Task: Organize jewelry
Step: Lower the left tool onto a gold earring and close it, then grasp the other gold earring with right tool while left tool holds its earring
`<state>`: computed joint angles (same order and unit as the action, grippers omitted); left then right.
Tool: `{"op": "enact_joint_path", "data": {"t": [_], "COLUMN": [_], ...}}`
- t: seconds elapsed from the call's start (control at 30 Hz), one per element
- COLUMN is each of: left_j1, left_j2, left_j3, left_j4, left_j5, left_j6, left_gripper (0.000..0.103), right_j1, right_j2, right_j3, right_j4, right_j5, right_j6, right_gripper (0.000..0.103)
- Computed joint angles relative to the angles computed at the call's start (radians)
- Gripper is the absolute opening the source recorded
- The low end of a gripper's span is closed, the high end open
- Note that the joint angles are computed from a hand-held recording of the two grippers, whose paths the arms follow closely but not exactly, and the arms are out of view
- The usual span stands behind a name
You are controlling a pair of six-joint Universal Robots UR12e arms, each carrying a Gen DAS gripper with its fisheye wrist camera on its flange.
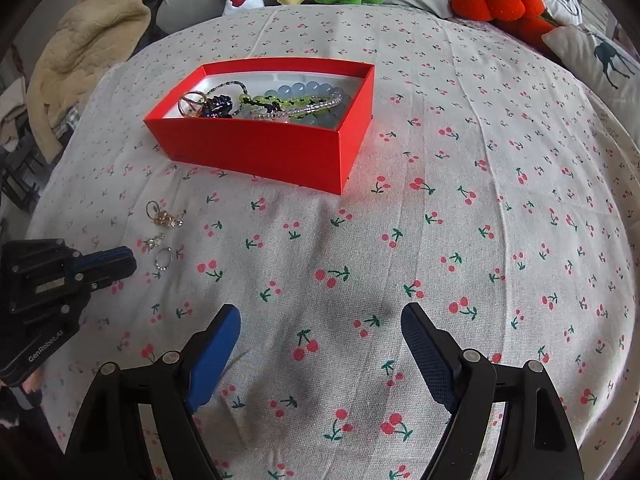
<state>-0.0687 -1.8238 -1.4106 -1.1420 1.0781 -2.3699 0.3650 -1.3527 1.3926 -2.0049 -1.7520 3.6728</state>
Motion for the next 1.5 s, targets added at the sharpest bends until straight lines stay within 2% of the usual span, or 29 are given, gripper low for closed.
{"op": "enact_joint_path", "data": {"t": [0.07, 0.13, 0.23, 0.47, 0.5, 0.6, 0.73, 1.13, 1.5], "left_j1": [-0.004, -0.013, -0.027, -0.040, -0.041, -0.043, -0.044, -0.028, -0.006], "left_j2": [-0.002, -0.004, -0.001, -0.020, -0.019, -0.016, -0.013, 0.009, 0.000], "left_j3": [0.006, 0.007, -0.011, -0.003, -0.005, -0.014, -0.016, -0.019, 0.026], "left_j4": [-0.026, -0.042, -0.003, 0.027, 0.034, 0.050, 0.054, 0.056, 0.050], "left_j5": [0.007, 0.022, 0.042, 0.032, 0.036, 0.037, 0.042, 0.030, 0.154], "left_j6": [0.008, 0.017, 0.017, -0.040, -0.037, -0.040, -0.040, -0.054, -0.187], "left_gripper": [0.007, 0.026, 0.032, 0.031, 0.029, 0.014, 0.004, 0.003, 0.003], "right_j1": [0.001, 0.003, 0.003, -0.003, -0.004, -0.007, -0.008, -0.002, 0.015], "right_j2": [0.003, 0.005, 0.004, -0.012, -0.014, -0.020, -0.022, -0.012, 0.050], "right_j3": [-0.003, -0.005, -0.003, 0.016, 0.018, 0.024, 0.025, 0.007, -0.073], "right_j4": [-0.002, 0.000, 0.001, -0.007, -0.008, -0.014, -0.019, -0.021, -0.024], "right_j5": [0.002, 0.002, 0.006, 0.006, 0.007, 0.009, 0.007, 0.009, 0.033], "right_j6": [-0.008, -0.011, -0.010, 0.010, 0.014, 0.022, 0.022, 0.010, 0.000], "right_gripper": [0.084, 0.084, 0.084, 0.084, 0.084, 0.084, 0.084, 0.084, 0.084]}}
